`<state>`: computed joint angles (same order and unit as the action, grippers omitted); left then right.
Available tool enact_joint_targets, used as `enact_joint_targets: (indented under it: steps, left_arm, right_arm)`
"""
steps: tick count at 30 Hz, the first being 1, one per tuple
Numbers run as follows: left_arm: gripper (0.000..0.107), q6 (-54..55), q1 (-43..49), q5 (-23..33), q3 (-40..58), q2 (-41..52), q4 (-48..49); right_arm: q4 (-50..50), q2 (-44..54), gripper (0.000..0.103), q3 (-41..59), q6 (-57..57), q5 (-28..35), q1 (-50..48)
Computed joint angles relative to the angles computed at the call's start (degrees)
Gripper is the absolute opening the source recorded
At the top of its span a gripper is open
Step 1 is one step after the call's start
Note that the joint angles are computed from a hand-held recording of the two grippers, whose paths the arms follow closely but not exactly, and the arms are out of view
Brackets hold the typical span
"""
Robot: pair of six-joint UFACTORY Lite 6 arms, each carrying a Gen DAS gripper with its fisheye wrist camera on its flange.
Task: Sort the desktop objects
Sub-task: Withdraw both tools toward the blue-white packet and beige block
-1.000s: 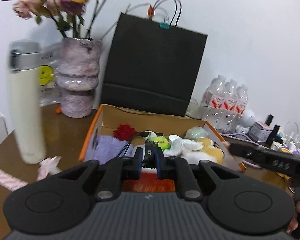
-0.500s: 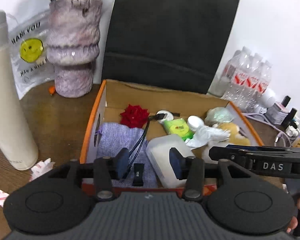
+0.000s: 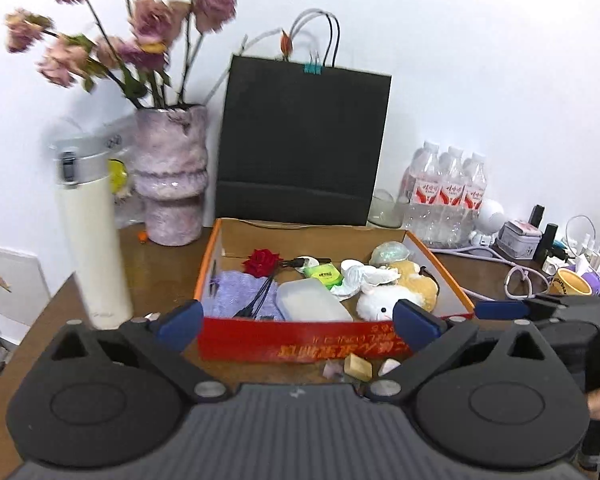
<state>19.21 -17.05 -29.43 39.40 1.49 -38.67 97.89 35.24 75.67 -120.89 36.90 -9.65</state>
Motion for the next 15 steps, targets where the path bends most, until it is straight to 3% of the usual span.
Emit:
enact_joint_targets:
  steps: [7, 12, 15]
  left_arm:
    - [0.103, -3.01, -11.27, -9.81, -13.47, -6.33, -4.64]
    - [0.103, -5.76, -19.61, -17.55, -18.47, -2.78, -10.56]
    - [0.103, -8.55, -21.91, -18.8, -19.42, 0.18, -11.42]
  right_arm:
    - [11.38, -13.56, 0.088, -26.2, -21.57, 9.68, -7.11]
    - [15.83, -16.32, 0.088, -36.8, -31.11, 11.62, -11.45]
    - [17.38, -15.18, 0.088, -40.23, -36.3, 12.1, -13.77]
